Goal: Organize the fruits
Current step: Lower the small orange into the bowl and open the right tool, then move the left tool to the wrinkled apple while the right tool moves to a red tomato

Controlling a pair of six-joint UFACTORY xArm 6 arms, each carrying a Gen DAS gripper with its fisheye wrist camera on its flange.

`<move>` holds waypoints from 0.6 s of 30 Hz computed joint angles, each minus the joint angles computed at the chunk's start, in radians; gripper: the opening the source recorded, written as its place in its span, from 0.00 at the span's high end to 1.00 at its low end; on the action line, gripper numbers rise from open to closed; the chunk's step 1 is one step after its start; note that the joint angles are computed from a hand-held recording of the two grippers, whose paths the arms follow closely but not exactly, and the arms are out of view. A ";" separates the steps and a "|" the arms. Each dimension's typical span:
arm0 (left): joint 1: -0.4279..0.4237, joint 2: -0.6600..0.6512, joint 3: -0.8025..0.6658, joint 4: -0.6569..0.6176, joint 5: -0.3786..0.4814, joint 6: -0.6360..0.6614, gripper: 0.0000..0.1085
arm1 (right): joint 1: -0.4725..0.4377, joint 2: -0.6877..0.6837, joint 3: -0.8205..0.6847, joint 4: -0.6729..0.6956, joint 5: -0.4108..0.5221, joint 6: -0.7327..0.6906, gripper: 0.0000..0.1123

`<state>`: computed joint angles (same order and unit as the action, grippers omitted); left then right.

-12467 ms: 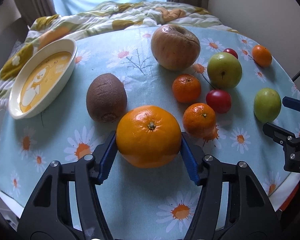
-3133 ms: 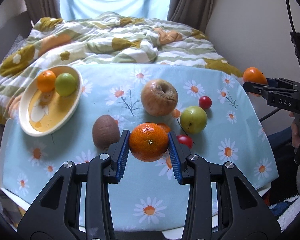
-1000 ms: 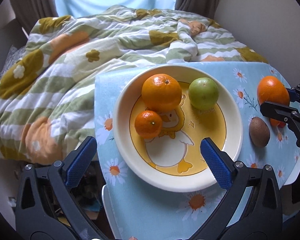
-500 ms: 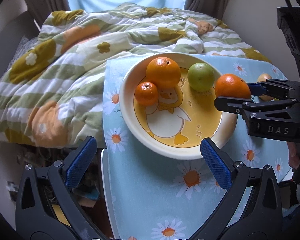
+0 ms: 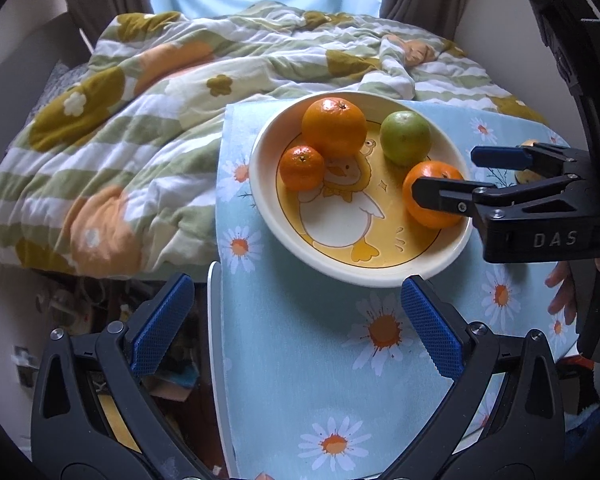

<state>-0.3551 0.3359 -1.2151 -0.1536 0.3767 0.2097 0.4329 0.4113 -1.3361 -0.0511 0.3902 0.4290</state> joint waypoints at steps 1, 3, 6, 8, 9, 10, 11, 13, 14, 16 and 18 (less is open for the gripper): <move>-0.001 -0.006 0.006 0.002 -0.001 -0.004 0.05 | -0.001 -0.011 0.010 -0.022 -0.013 0.018 0.15; -0.003 -0.018 0.016 0.009 -0.002 -0.013 0.05 | -0.003 -0.029 0.027 -0.054 -0.028 0.045 0.15; -0.006 -0.040 0.034 0.014 -0.006 -0.023 0.05 | -0.007 -0.055 0.051 -0.077 -0.038 0.069 0.15; -0.008 -0.059 0.049 0.023 -0.011 -0.033 0.05 | -0.009 -0.075 0.068 -0.120 -0.041 0.107 0.15; -0.009 -0.068 0.056 0.026 -0.013 -0.036 0.05 | -0.010 -0.087 0.076 -0.145 -0.040 0.131 0.15; -0.009 -0.074 0.059 0.028 -0.015 -0.039 0.05 | -0.011 -0.099 0.085 -0.161 -0.039 0.147 0.15; -0.010 -0.084 0.066 0.028 -0.015 -0.040 0.05 | -0.013 -0.111 0.094 -0.174 -0.038 0.162 0.15; -0.012 -0.102 0.077 0.031 -0.015 -0.043 0.05 | -0.014 -0.132 0.106 -0.200 -0.032 0.190 0.15; -0.013 -0.112 0.083 0.041 -0.015 -0.050 0.05 | -0.015 -0.145 0.113 -0.224 -0.025 0.214 0.15; -0.014 -0.132 0.094 0.065 -0.019 -0.066 0.05 | -0.016 -0.178 0.138 -0.288 -0.025 0.274 0.15; -0.015 -0.153 0.105 0.082 -0.023 -0.075 0.05 | -0.019 -0.214 0.165 -0.320 -0.021 0.306 0.15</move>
